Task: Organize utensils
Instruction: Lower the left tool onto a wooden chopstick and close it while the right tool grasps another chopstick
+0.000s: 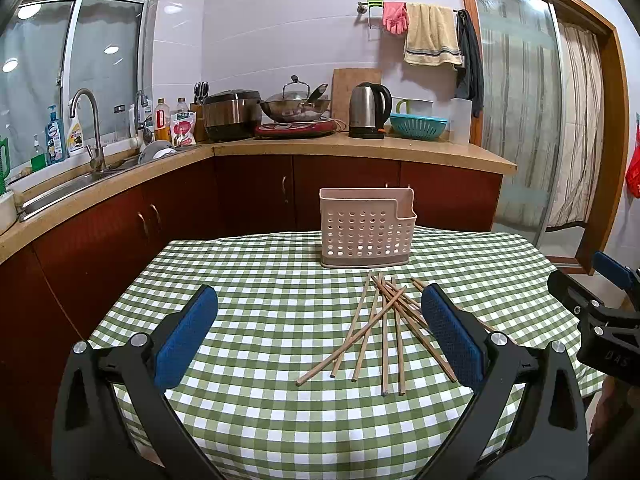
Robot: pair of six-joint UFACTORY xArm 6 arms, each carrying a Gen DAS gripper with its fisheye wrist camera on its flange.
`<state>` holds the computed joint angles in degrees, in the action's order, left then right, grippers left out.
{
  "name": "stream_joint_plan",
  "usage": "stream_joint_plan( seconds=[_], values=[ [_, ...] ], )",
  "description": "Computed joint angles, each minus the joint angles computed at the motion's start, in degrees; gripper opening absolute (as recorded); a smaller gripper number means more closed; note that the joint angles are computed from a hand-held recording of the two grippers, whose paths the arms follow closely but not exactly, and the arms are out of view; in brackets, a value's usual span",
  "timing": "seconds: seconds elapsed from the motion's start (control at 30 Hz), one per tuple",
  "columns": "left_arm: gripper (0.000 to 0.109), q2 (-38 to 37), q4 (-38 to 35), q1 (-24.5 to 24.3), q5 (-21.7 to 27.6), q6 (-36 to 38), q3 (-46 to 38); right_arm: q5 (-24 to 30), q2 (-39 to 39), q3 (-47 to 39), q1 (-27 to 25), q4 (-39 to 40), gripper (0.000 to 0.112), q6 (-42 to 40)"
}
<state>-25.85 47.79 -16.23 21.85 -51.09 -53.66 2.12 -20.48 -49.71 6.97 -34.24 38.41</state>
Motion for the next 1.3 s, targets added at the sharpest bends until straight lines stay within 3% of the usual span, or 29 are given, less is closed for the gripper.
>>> stream_joint_plan(
  seconds=[0.37, 0.47, 0.6, 0.73, 0.77, 0.87, 1.3],
  values=[
    [0.099, 2.16, -3.14, 1.73, -2.30, 2.97, 0.46, -1.26, 2.39, 0.70, -0.47, -2.35, 0.097, 2.17],
    [0.099, 4.42, -4.52, 3.03, -4.81, 5.01, 1.08, -1.74, 4.16, 1.42, -0.23, 6.42, 0.097, -5.85],
    [0.099, 8.07, -0.58, 4.08, -6.59, 4.59, 0.51, -1.44, 6.98, 2.24, 0.93, 21.66, 0.097, -19.04],
    [0.097, 12.78, -5.78, 5.15, -8.65, 11.03, -0.45, 0.05, 9.43, 1.49, 1.90, 32.27, 0.097, -28.30],
    [0.096, 13.84, -7.37, 5.41, -9.09, 12.72, -0.59, 0.55, 10.18, 1.11, 2.08, 34.56, 0.097, -30.30],
    [0.077, 17.34, -10.69, 6.07, -8.61, 17.03, -1.80, 1.15, 12.03, -0.02, 2.38, 36.77, 0.097, -32.28],
    [0.052, 23.23, -30.36, 7.09, -8.21, 39.30, -1.42, 5.60, 18.96, -6.43, 4.15, 46.40, 0.097, -41.03]
  ],
)
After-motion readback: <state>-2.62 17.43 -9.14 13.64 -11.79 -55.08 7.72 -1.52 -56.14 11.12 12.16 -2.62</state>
